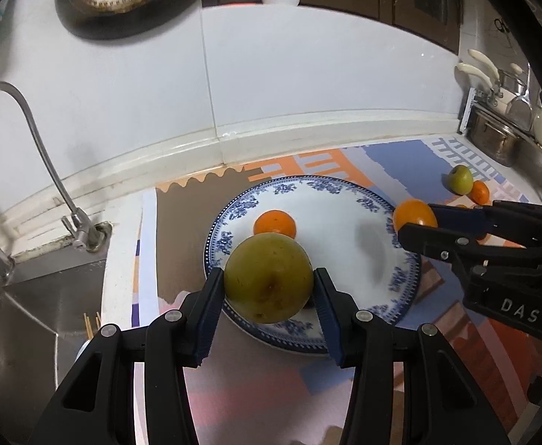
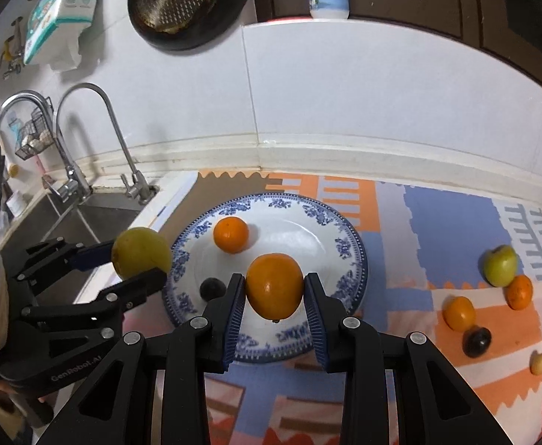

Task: Organize fruits
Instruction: 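Carry the pomelo onto the plate and open the left gripper while the right gripper releases the orange there, then withdraw both open grippers from the plate toward the remaining fruits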

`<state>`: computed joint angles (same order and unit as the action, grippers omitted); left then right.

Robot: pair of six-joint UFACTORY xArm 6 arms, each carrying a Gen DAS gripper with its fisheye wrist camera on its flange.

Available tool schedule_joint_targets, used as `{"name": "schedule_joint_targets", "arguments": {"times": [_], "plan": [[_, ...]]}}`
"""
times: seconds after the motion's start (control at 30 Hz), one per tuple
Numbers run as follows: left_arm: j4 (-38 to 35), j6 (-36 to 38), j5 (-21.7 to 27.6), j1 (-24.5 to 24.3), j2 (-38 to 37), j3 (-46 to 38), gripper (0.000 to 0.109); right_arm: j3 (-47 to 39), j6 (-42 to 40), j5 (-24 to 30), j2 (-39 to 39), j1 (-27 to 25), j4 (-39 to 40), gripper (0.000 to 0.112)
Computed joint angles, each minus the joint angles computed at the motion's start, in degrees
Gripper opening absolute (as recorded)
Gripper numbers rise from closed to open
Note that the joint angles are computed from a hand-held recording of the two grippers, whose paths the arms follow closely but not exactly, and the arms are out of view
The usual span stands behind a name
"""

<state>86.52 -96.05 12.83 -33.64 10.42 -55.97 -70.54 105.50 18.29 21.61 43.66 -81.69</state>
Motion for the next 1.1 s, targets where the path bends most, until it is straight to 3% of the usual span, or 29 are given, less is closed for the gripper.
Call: {"name": "schedule_joint_targets", "arguments": {"times": [0.1, 0.23, 0.43, 0.63, 0.73, 0.8, 0.9, 1.1], "plan": [[-0.35, 1.43, -2.32, 1.82, 2.24, -1.82, 0.047, -2.59, -5.24, 0.28, 2.89, -0.39, 4.70, 0.034], [-6.00, 7.63, -4.68, 3.53, 5.56, -3.83, 0.047, -5.46, -11.13, -0.17, 6.22, -0.89, 10.58, 0.034], [-12.64, 13.86, -7.14, 4.82, 8.39, -4.71, 0.047, -8.29, -15.96, 0.73, 9.18, -0.92, 14.16, 0.034], [-14.08, 16.20, -7.75, 5.14, 9.16, -5.10, 0.047, -9.64, -18.78, 0.53, 10.83, -1.38, 16.80, 0.034], [-11.77, 14.20, -7.51, 5.09, 8.86, -5.41, 0.050, -9.89, -19.07, 0.11, 11.21, -1.61, 17.21, 0.034], [-9.76, 11.71, -6.57, 4.91, 8.36, -5.51, 0.061, -10.15, -18.69, 0.33, 11.38, -1.55, 16.86, 0.034], [-6.92, 8.16, -5.39, 4.57, 6.89, -4.90, 0.062, -9.52, -15.36, 1.07, 10.46, -1.32, 13.51, 0.047], [-4.72, 3.72, -2.02, 2.17, 1.78, -1.71, 0.062, -5.69, -9.51, 3.28, 5.97, -0.24, 8.03, 0.048]]}}
